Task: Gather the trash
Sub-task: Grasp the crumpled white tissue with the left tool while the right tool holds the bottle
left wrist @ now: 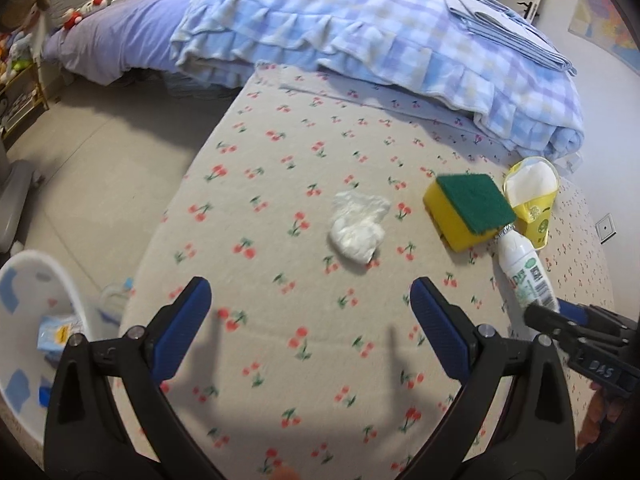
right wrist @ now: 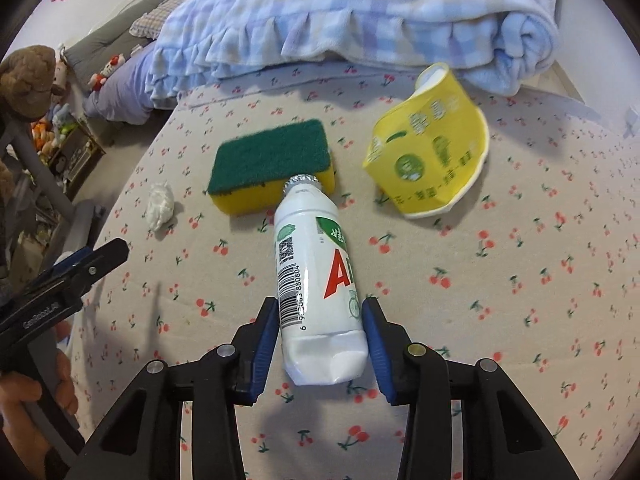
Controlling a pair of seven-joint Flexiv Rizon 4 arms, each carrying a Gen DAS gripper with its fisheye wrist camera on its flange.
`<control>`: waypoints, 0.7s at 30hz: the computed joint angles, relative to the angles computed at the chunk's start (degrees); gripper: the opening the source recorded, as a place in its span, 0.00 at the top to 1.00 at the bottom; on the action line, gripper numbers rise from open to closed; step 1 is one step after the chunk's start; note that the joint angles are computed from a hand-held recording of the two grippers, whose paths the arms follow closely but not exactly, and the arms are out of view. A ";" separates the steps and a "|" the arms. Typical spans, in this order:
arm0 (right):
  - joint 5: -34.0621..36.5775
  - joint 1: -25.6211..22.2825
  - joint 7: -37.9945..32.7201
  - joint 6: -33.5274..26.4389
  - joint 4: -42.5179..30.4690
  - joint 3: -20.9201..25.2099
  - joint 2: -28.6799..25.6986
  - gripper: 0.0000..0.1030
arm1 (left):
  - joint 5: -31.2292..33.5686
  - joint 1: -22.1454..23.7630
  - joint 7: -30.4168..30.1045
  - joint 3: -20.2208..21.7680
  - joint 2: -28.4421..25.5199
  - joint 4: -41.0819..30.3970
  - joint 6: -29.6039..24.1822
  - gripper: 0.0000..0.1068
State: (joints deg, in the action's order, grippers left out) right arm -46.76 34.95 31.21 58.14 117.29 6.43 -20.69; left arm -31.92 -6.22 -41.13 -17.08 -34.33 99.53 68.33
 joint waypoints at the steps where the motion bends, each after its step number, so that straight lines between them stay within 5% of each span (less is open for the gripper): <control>1: -0.88 0.13 1.03 0.06 0.88 -0.28 0.87 0.59 | -0.31 0.10 0.36 -0.54 -0.41 -0.32 0.14 0.09; 11: -4.88 -1.69 6.86 -1.31 5.79 1.75 5.70 0.61 | -1.78 -0.71 2.14 -3.68 -4.07 -2.42 2.94 0.46; 13: -4.37 -2.00 6.79 -2.07 6.47 2.49 6.55 0.61 | -1.67 -0.56 2.16 -4.10 -4.47 -3.07 1.87 0.69; 21: -3.77 -2.54 7.95 -4.62 7.65 4.22 9.01 0.61 | -0.64 -1.30 -0.30 -2.42 -3.14 -2.33 1.37 0.77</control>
